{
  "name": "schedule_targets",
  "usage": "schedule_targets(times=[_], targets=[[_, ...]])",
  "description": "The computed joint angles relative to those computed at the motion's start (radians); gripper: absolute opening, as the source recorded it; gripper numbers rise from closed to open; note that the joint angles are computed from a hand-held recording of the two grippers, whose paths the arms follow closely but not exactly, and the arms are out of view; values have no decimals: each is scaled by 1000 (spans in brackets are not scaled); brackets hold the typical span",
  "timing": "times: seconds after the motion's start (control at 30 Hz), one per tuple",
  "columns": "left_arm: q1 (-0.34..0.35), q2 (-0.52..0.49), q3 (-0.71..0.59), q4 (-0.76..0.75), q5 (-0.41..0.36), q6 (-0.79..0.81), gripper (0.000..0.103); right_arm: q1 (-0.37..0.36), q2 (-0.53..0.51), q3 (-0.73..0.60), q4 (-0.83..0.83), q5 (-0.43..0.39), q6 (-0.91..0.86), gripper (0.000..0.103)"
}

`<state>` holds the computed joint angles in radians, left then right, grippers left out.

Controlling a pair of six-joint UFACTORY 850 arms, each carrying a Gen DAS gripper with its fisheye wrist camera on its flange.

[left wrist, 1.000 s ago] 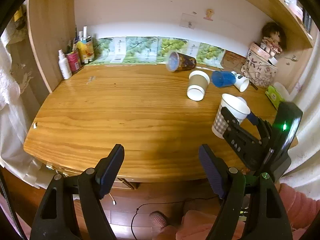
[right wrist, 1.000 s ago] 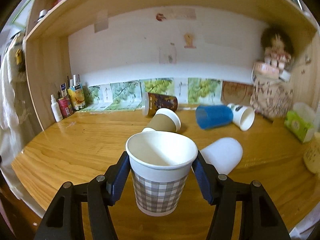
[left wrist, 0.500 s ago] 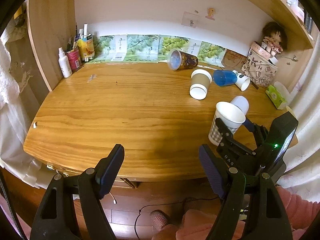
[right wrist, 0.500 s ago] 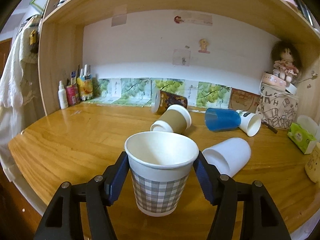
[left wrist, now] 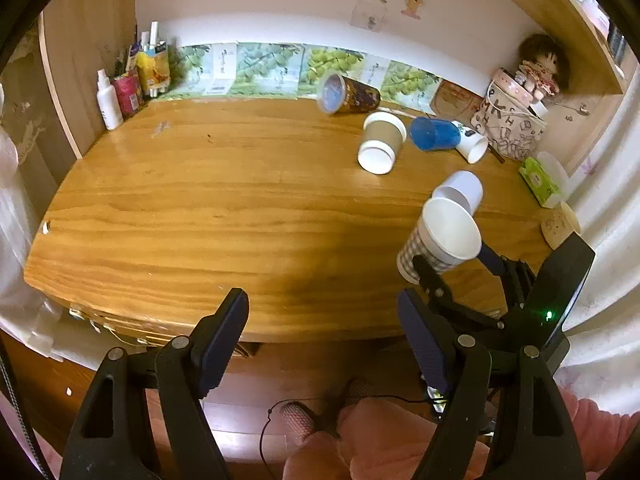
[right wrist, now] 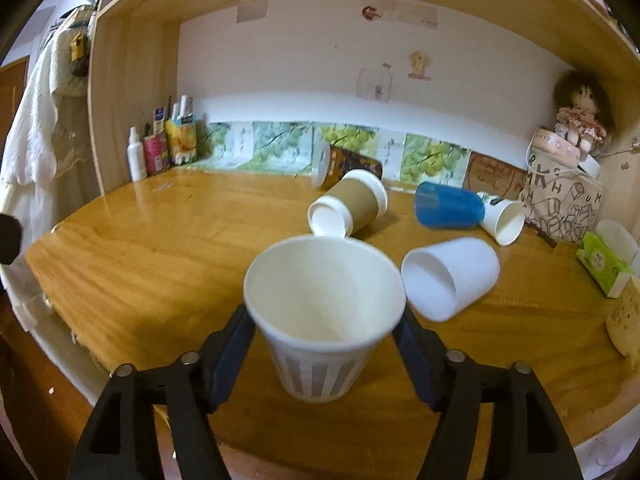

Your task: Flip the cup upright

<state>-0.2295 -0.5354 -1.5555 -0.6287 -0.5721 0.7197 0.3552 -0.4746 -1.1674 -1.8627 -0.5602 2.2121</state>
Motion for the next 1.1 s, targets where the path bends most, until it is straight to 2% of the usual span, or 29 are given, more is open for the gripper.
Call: schedule_targets(times=[0.1,0.2,0.33,0.5,0.7,0.77,1.0,1.1], targets=[[-8,4,7,18,-2,-29,80,12,23,28,26,10,-30,81],[-18,6,7,54,-4,-81,80,20,59,53,119,33,-107,81],[-36,-10,-34,157,-60,-209,80,18,133,86,232,51,-143,82],[-53,37,0,79,-24,-148,80,24,236,110,361,23,-217,83],[-60,95,9,-37,-30,-68,80,24,361,115,556,47,-377,85],[-60,108,8,-72,-34,-31,83,35,392,110,576,16,-410,85],[-74,189,64,-115,60,39,83,71,465,93,685,-40,-497,86],[-86,237,114,-132,157,82,87,104,485,99,650,-82,-473,86]])
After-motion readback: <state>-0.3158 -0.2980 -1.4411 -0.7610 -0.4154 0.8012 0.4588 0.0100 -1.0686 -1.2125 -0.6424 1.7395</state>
